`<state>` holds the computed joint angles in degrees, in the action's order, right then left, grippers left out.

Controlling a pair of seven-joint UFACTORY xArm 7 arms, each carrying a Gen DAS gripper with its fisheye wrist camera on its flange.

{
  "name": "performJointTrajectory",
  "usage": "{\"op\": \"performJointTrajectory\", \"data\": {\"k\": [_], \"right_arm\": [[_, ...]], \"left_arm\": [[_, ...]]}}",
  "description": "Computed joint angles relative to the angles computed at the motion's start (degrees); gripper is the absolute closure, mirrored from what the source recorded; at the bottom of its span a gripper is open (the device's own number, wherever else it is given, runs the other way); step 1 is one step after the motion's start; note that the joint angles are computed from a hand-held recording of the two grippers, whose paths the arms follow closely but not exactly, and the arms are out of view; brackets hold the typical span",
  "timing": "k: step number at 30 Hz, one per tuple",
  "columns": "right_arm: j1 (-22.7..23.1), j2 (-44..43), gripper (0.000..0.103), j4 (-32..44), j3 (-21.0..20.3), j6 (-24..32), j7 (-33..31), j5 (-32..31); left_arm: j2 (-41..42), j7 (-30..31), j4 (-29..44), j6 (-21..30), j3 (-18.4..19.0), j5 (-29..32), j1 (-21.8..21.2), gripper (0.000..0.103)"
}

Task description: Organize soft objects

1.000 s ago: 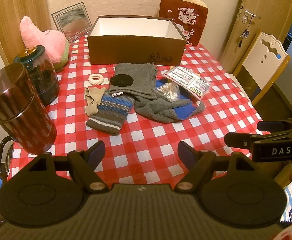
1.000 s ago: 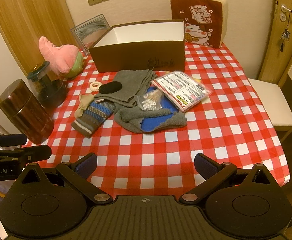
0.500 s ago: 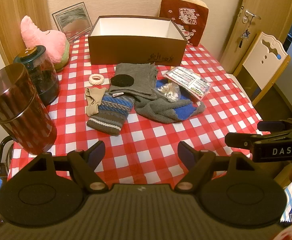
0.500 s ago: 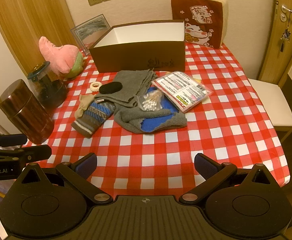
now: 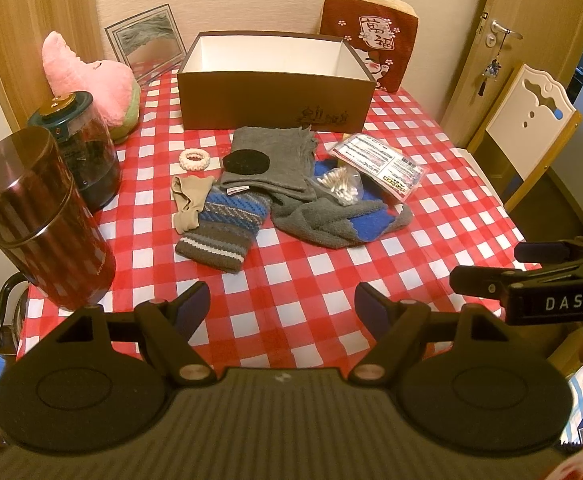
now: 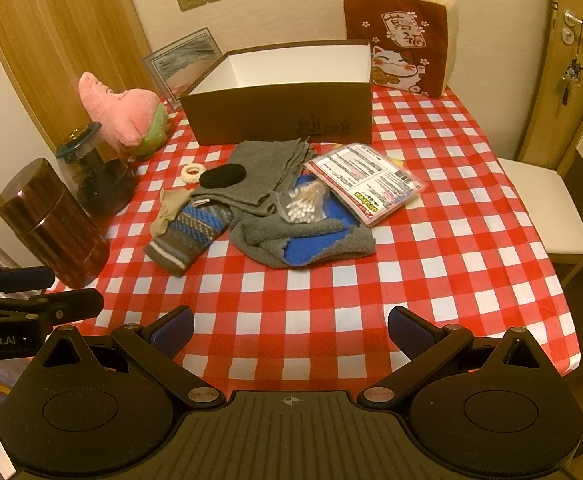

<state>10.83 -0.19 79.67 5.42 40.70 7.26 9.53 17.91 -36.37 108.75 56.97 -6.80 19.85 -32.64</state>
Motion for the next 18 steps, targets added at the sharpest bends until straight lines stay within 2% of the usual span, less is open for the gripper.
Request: {"op": "performJointTrajectory", "data": {"k": [18], "right_arm": [[0.02,0.47,0.0,0.31,0.02,-0.14,0.06,-0.07]], "left_arm": [[-0.07,0.01,-0.14,-0.12,-0.01,0.03,0.01,0.025]]}}
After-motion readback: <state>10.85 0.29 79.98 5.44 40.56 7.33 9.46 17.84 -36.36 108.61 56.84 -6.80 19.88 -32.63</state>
